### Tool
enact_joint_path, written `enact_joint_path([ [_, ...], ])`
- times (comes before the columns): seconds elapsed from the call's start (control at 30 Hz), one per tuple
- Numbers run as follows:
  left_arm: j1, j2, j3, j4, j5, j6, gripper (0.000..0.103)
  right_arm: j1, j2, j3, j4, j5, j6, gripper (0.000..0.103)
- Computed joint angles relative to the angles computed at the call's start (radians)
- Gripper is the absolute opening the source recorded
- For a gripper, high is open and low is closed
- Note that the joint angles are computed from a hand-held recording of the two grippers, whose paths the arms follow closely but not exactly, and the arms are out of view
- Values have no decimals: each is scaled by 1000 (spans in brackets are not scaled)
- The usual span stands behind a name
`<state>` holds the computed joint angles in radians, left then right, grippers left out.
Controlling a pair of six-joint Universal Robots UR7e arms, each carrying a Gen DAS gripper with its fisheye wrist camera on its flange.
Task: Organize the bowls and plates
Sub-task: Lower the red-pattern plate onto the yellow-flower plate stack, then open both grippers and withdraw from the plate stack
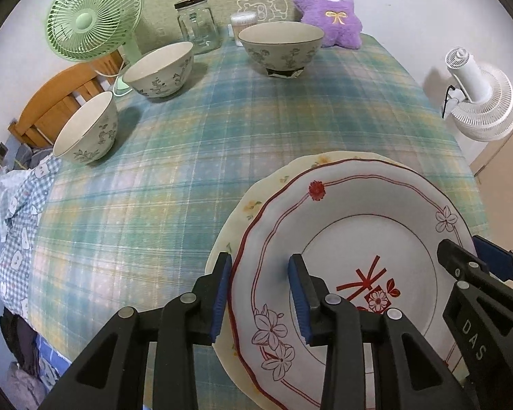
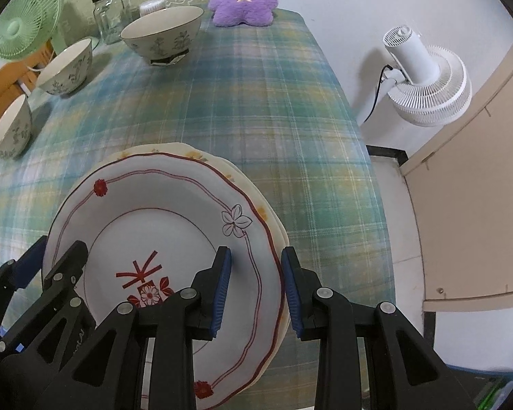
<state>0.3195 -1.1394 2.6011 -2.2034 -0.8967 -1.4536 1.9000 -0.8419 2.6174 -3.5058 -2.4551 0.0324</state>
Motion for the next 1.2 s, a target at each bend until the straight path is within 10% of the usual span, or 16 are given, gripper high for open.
enact_joint_path([
  [0.33,9,-16,2,-9,-21,4,53,-14,-38,-2,54,60,-21,48],
  [0.67,-34,-244,46,93,20,-7,68,82,-122,-19,106,114,19,60],
  [1.2,-15,-829,29,595,154,117,83,392,-6,-237,423,-41,478,60],
])
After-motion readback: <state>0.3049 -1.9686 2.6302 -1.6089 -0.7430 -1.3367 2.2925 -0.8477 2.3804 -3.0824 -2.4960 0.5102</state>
